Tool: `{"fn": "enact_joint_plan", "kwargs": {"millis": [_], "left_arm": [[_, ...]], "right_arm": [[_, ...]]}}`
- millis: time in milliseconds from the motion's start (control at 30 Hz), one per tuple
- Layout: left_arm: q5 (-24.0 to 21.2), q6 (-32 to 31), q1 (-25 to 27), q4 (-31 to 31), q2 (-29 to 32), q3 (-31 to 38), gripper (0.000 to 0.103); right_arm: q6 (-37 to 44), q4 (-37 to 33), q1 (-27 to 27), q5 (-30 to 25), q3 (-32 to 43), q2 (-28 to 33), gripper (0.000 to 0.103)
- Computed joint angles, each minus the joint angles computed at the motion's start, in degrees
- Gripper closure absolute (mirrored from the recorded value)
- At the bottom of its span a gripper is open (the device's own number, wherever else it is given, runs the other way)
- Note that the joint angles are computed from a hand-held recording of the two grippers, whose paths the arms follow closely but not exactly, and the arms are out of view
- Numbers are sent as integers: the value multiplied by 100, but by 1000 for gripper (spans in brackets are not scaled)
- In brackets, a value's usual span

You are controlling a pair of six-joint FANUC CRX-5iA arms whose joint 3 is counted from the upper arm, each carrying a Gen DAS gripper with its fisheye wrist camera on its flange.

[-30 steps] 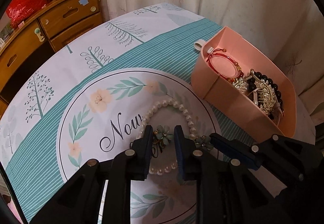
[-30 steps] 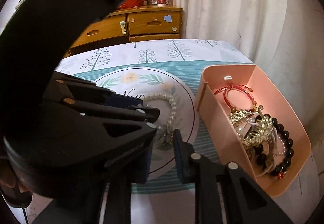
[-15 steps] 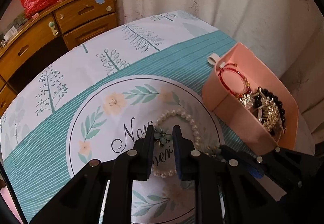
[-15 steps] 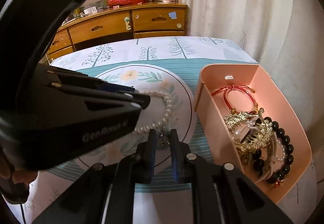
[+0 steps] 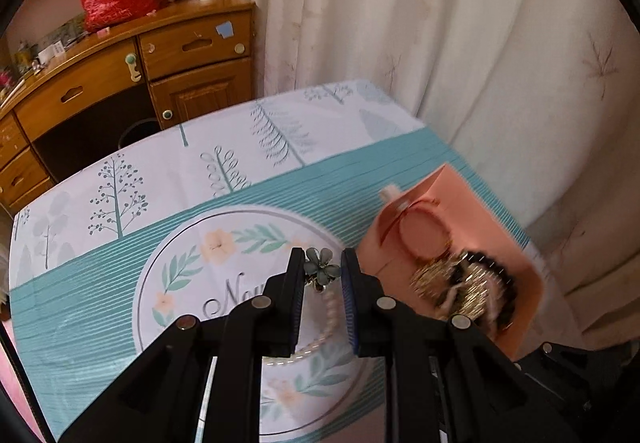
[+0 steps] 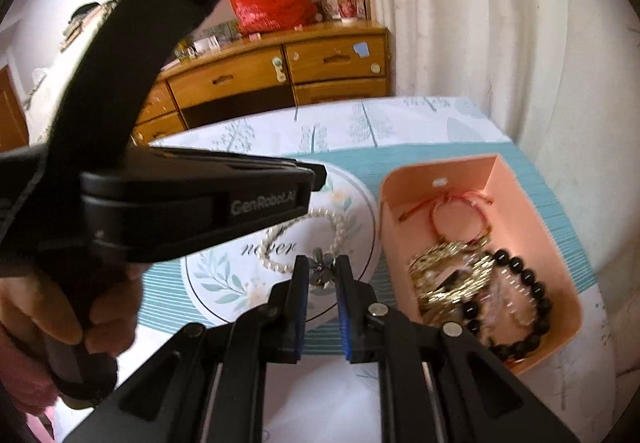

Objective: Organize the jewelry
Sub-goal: 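Carry the pearl bracelet into the pink box and open the left tool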

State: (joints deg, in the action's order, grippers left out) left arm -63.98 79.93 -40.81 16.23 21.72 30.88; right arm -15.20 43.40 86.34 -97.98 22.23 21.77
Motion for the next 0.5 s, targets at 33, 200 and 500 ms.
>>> {"fn": "enact_joint_plan", "kwargs": {"millis": [33, 200, 500], "left_arm": [[44, 92, -29, -2, -19, 2, 87], [290, 513, -179, 10, -138, -58, 87], [487, 825, -475, -16, -233, -70, 87]], "right_arm": [[0, 92, 48, -38, -62, -62, 90], [-17, 415, 251, -216, -294, -274, 90], [52, 681, 590, -577, -692, -677, 90]]}}
